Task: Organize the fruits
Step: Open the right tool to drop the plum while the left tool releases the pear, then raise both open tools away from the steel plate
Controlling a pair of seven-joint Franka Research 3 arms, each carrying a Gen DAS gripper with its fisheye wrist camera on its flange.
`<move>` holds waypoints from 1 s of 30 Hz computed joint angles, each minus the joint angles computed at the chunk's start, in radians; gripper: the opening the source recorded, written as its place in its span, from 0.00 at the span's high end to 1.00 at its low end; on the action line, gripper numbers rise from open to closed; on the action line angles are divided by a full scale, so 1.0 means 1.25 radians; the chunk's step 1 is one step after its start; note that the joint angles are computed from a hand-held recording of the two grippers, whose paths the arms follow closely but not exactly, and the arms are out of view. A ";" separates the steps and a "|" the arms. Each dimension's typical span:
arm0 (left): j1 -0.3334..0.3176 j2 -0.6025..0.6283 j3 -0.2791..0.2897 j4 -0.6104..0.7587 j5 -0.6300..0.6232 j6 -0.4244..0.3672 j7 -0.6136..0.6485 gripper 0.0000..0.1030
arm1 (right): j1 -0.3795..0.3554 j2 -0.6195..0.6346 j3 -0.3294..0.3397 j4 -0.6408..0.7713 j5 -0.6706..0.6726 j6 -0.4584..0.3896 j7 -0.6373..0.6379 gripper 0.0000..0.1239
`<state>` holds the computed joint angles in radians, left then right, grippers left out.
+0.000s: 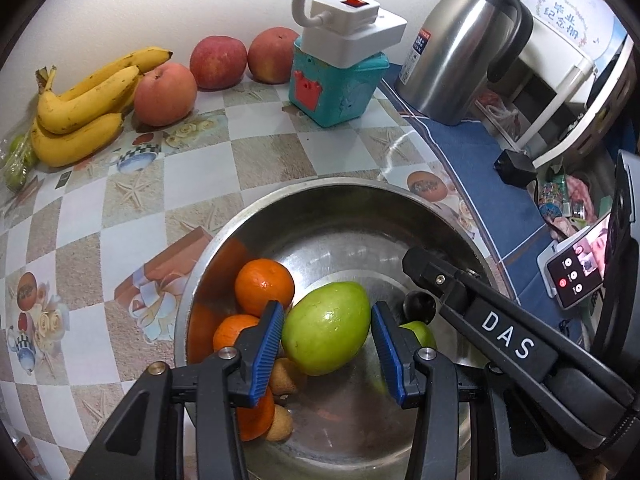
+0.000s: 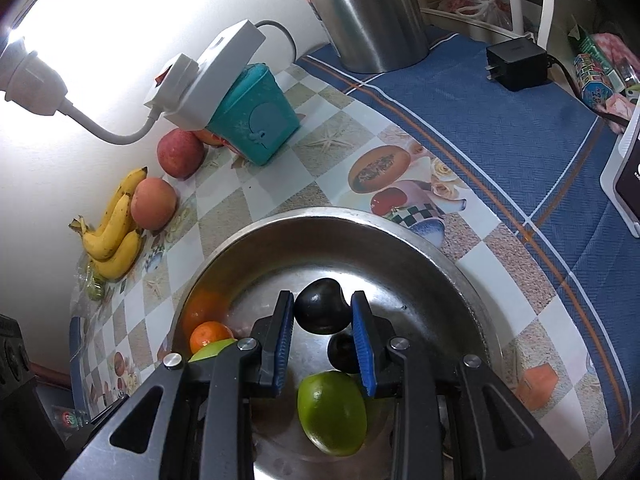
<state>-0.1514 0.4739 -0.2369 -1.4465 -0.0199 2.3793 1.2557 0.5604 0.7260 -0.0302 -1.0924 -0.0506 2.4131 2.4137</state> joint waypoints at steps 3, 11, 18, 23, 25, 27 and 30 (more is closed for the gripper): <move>-0.001 0.004 -0.001 0.004 0.000 -0.006 -0.001 0.53 | 0.001 0.008 -0.001 0.016 -0.002 -0.017 -0.001 0.75; 0.002 -0.004 -0.003 -0.003 -0.005 0.007 -0.001 0.43 | 0.009 0.008 -0.011 0.028 -0.019 -0.030 0.010 0.69; 0.010 -0.020 -0.002 -0.003 -0.020 -0.002 -0.003 0.43 | 0.017 -0.008 -0.019 0.029 -0.044 -0.035 0.018 0.69; 0.018 -0.035 0.013 -0.005 -0.019 -0.034 -0.041 0.42 | 0.020 -0.016 -0.020 0.029 -0.056 -0.048 0.029 0.69; 0.024 -0.048 0.019 -0.020 -0.018 -0.030 -0.057 0.42 | 0.017 -0.019 -0.016 0.026 -0.054 -0.053 0.032 0.69; 0.030 -0.063 0.026 -0.036 -0.016 -0.020 -0.078 0.42 | 0.016 -0.018 -0.014 0.029 -0.053 -0.064 0.032 0.69; 0.031 -0.086 0.050 -0.063 0.014 -0.017 -0.144 0.41 | 0.017 -0.004 -0.008 0.057 -0.054 -0.086 0.019 0.69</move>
<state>-0.1129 0.3664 -0.1744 -1.5247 -0.0021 2.3579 1.0758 0.5821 0.7209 -0.0396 -1.0209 -0.1184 2.3061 2.4372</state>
